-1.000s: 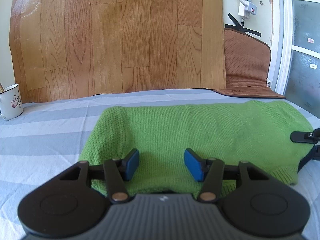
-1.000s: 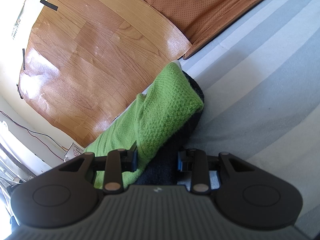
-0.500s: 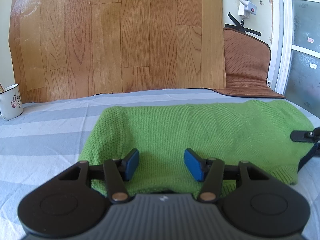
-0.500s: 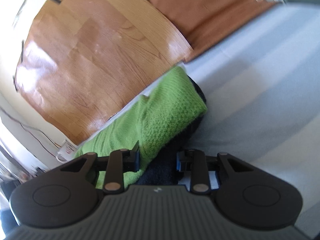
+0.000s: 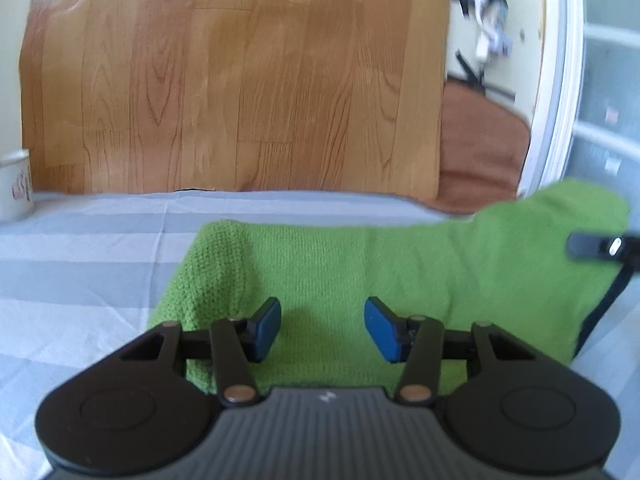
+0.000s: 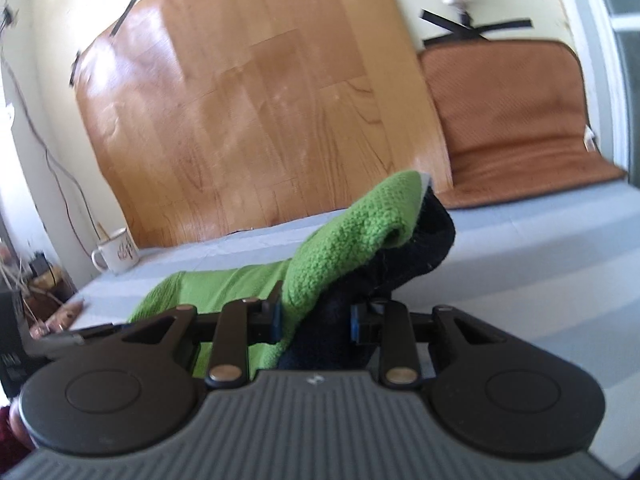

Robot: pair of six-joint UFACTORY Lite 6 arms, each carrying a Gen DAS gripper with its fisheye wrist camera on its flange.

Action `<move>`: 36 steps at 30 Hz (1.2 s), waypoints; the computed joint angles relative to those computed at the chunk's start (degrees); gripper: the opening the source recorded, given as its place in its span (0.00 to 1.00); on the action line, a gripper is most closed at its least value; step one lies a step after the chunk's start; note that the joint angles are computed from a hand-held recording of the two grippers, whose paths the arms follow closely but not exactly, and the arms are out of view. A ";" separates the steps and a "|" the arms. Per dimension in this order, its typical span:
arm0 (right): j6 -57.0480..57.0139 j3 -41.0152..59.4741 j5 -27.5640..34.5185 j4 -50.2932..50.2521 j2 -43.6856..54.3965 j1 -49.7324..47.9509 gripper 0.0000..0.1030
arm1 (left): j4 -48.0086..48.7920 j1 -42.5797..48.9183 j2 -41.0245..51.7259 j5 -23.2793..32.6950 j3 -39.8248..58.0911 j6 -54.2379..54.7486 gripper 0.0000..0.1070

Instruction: Fold small clothes

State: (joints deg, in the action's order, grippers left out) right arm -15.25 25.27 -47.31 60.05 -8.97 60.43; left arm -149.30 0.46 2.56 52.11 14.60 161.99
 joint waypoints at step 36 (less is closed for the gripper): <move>2.08 10.93 24.03 -33.90 -0.32 -9.06 0.45 | 32.26 25.72 8.45 13.53 8.93 -28.33 0.40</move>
State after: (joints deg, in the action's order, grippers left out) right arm -13.16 36.20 -23.28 26.15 -9.28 51.37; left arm -117.05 26.18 11.01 65.64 23.53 133.66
